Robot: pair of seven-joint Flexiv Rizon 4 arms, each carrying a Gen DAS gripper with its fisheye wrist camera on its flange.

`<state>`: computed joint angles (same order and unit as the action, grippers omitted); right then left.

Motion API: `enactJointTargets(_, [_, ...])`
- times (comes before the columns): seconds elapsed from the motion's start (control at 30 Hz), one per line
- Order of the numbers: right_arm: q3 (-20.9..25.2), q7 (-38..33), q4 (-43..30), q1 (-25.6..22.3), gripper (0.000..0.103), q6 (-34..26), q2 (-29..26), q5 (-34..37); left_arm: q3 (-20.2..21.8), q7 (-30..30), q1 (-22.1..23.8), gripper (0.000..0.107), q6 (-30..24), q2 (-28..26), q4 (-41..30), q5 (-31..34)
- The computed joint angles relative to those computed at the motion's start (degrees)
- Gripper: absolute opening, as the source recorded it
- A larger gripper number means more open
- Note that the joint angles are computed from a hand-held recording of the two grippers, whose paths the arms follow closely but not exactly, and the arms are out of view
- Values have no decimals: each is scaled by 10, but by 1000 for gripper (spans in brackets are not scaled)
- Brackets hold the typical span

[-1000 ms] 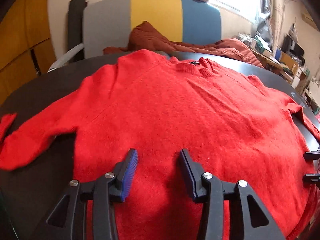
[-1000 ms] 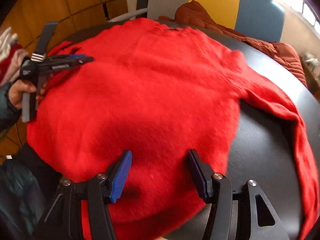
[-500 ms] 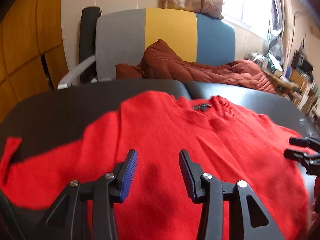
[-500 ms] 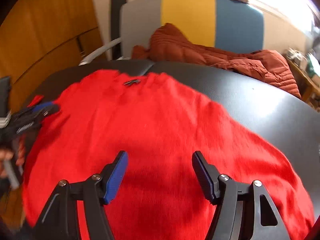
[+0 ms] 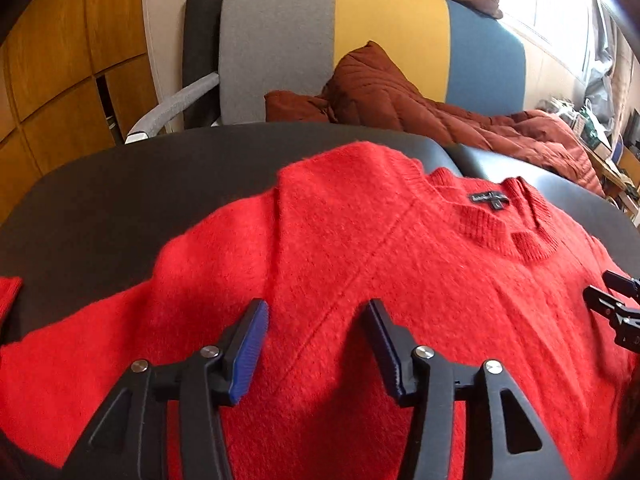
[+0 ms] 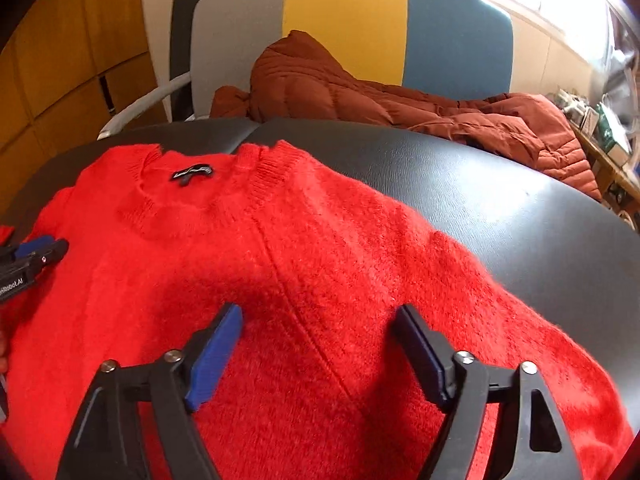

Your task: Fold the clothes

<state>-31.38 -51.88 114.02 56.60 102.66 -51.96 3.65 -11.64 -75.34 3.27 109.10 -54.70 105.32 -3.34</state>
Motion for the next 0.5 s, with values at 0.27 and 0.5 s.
enactJointTargets(0.27, [0,18,-89,-43,90,-39,-38,-40,41,15,-43,63,-50,-40,-110,-47])
enactJointTargets(0.5, [-1,47,-109,-57,99,-49,-48,-65,44,23,-45,63,-65,-52,-142,-63])
